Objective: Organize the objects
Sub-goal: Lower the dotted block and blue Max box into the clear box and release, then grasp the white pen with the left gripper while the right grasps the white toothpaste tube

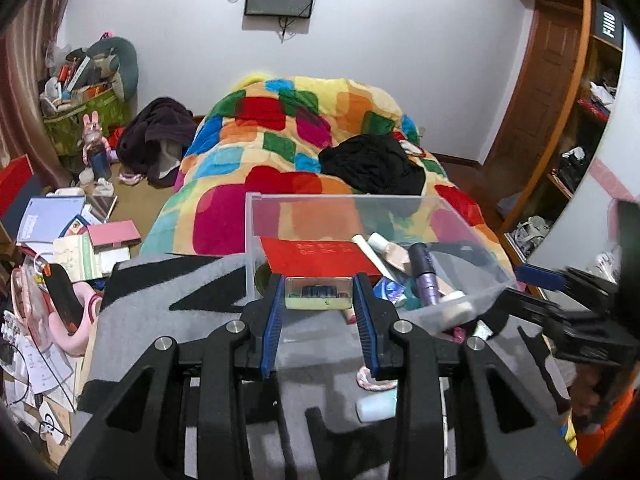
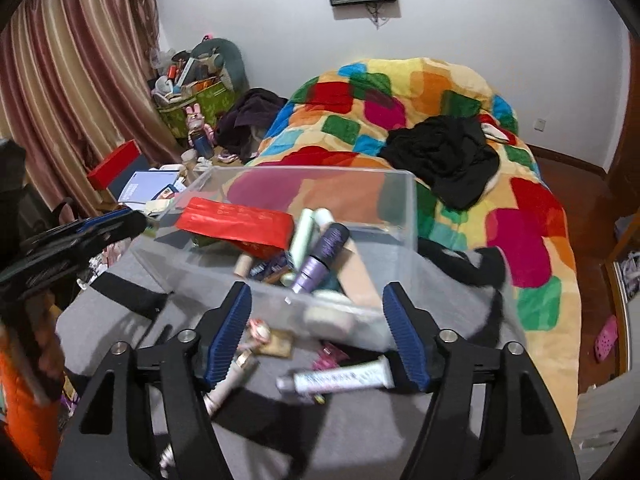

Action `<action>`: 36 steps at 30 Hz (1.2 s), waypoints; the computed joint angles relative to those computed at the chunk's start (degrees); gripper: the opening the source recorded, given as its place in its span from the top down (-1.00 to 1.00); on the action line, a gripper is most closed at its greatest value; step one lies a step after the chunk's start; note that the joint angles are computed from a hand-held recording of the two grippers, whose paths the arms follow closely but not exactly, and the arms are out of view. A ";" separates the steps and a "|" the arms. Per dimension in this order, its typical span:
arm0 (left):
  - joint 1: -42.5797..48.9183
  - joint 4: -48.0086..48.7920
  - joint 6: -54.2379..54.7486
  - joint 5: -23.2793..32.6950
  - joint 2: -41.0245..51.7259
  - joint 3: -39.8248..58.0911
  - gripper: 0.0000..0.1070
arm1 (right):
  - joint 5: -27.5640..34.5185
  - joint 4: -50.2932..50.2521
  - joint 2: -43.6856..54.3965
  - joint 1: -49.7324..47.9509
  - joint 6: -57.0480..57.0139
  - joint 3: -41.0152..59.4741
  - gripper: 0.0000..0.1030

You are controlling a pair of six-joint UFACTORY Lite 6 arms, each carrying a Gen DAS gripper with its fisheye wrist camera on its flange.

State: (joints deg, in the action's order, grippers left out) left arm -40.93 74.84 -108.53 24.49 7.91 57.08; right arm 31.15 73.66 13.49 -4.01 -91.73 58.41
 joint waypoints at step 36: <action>-17.58 -5.70 1.60 -4.13 13.87 4.28 0.22 | -12.14 3.30 8.13 1.78 -1.89 -4.78 -0.20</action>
